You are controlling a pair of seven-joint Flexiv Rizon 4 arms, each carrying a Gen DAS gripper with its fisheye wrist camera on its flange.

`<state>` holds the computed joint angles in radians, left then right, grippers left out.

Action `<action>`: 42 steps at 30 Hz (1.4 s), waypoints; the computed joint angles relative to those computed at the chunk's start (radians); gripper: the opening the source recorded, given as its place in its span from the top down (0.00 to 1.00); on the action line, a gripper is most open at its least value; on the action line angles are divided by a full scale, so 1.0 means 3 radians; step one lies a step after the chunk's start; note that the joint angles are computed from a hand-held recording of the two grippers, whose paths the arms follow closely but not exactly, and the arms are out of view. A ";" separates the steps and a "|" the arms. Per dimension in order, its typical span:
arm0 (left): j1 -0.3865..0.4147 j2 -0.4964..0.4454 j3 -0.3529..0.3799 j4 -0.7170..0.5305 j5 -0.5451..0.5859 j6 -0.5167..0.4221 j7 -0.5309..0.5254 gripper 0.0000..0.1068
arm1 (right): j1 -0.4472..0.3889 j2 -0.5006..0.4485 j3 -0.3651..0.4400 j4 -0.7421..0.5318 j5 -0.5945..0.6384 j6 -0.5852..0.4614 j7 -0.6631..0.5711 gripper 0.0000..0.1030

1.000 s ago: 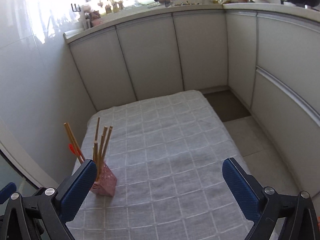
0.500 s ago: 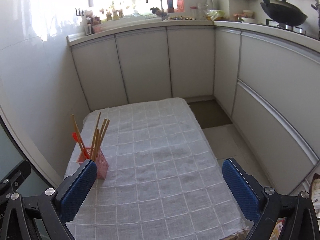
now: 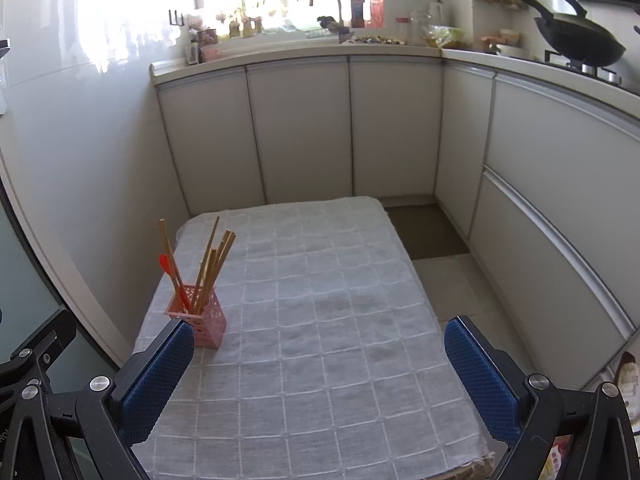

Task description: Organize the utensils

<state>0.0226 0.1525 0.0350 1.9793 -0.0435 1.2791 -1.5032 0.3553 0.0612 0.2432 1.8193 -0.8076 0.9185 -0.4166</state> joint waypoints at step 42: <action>0.0073 0.0051 -0.0019 -0.0017 0.0189 0.0003 -0.0239 0.04 | 0.0003 0.0019 0.0016 -0.0038 -0.0074 -0.0032 -0.0001 0.00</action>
<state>0.0446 0.1678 0.0294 1.9742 0.0132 1.2801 -1.5747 0.3563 0.0668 0.2479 1.8079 -0.8299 0.9089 -0.4171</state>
